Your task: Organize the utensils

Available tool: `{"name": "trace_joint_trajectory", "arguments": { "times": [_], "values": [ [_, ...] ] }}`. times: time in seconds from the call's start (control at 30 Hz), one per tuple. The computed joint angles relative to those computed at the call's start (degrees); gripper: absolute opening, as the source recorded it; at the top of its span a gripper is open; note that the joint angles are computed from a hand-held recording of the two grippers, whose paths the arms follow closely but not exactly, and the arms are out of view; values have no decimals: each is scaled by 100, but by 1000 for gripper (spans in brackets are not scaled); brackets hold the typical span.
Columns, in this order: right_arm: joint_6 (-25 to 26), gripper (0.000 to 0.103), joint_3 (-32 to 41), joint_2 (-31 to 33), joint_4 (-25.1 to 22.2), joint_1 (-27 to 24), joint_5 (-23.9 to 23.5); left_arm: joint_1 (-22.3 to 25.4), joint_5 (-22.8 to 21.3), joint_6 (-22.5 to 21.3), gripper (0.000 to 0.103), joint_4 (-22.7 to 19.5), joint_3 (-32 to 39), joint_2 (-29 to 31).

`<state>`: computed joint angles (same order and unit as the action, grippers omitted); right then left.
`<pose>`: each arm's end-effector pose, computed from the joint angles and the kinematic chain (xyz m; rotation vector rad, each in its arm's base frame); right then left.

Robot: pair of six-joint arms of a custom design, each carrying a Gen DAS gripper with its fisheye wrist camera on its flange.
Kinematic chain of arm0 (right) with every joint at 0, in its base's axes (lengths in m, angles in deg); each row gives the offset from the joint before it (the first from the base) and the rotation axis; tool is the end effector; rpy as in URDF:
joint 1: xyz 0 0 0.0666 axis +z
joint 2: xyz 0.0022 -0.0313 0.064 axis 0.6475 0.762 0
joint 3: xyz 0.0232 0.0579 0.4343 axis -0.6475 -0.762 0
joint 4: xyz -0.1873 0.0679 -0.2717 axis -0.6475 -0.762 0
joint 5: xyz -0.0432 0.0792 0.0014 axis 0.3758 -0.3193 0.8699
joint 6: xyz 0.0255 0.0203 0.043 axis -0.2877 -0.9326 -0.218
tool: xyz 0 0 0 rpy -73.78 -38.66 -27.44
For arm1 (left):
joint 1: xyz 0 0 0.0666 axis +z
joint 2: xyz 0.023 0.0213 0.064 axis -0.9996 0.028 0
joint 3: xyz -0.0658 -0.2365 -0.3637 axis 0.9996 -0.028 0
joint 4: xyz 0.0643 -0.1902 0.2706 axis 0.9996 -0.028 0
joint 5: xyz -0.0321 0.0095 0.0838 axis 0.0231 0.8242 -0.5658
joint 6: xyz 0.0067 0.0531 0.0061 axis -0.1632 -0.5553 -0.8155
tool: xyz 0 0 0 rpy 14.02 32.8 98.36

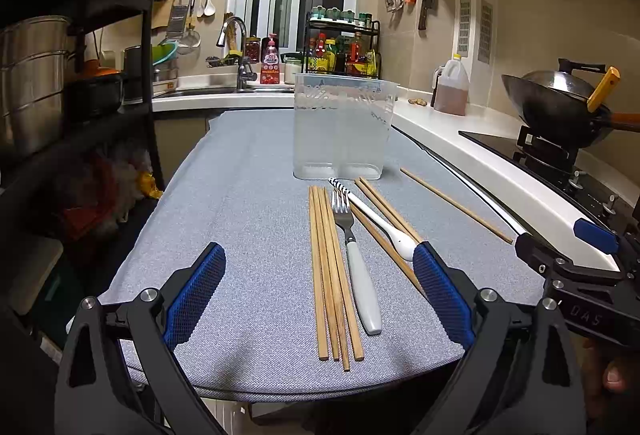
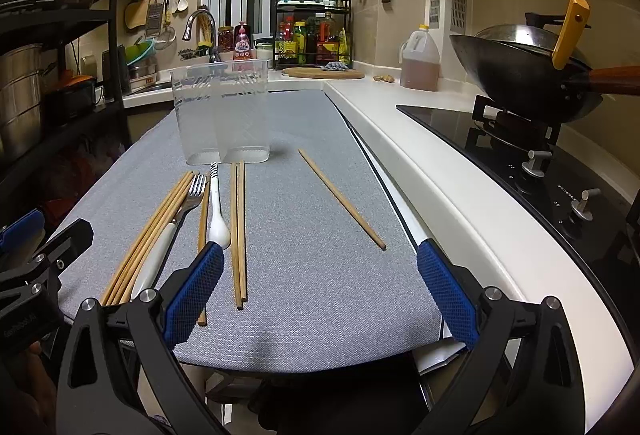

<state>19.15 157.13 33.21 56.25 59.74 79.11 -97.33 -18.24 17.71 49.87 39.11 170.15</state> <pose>0.6326 0.2121 0.4482 -0.1129 2.0606 -0.0268 0.6138 -0.0909 0.4468 -0.1134 2.0080 -0.0306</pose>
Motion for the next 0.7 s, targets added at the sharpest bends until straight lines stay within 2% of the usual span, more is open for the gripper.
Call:
{"name": "trace_joint_trajectory", "arguments": {
  "times": [0.7],
  "values": [
    [0, 95, 34, 15, -52, 7, 20, -3, 32, -15, 92, -28, 18, -13]
  ]
}}
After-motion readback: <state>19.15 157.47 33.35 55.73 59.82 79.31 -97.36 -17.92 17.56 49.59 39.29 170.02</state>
